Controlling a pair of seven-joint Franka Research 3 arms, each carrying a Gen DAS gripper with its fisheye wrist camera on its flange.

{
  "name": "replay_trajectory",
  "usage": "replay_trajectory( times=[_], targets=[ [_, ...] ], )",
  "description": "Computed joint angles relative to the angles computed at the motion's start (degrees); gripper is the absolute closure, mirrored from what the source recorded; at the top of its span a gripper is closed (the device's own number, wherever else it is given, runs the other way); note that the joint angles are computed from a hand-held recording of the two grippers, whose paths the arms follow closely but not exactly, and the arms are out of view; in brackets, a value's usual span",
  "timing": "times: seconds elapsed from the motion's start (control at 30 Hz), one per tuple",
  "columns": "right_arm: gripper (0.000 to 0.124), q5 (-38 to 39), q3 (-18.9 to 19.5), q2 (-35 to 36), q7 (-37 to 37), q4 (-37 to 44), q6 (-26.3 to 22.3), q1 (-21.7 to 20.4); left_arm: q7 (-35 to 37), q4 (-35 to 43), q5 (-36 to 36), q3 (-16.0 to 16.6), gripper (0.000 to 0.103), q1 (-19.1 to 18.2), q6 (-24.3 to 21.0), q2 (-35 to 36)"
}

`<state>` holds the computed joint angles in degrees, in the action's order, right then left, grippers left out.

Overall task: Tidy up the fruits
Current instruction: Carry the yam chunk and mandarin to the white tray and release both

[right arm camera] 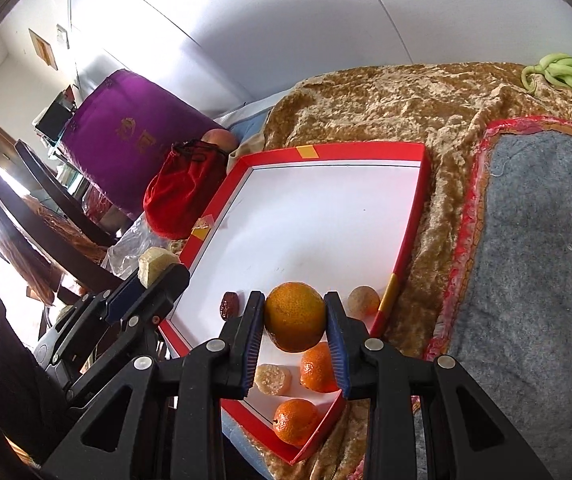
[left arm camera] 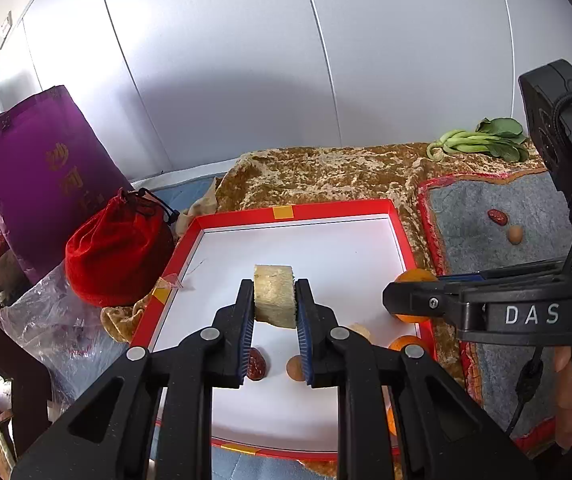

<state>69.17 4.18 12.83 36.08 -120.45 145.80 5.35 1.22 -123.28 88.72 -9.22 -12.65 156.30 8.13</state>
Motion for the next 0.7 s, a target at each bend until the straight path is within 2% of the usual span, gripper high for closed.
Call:
replay_trajectory(
  times=[0.4,0.7],
  targets=[
    [0.093,-1.9,0.4,0.6,0.4,0.2,0.1,0.5,1.1,-0.1,-1.0,0.0,0.085,-0.1,-0.4,0.4],
    [0.093,-3.6,0.7,1.5,1.2,0.5,0.1,0.8,6.9,0.3,-8.5,0.6,0.085,-0.1,-0.1,2.2]
  ],
)
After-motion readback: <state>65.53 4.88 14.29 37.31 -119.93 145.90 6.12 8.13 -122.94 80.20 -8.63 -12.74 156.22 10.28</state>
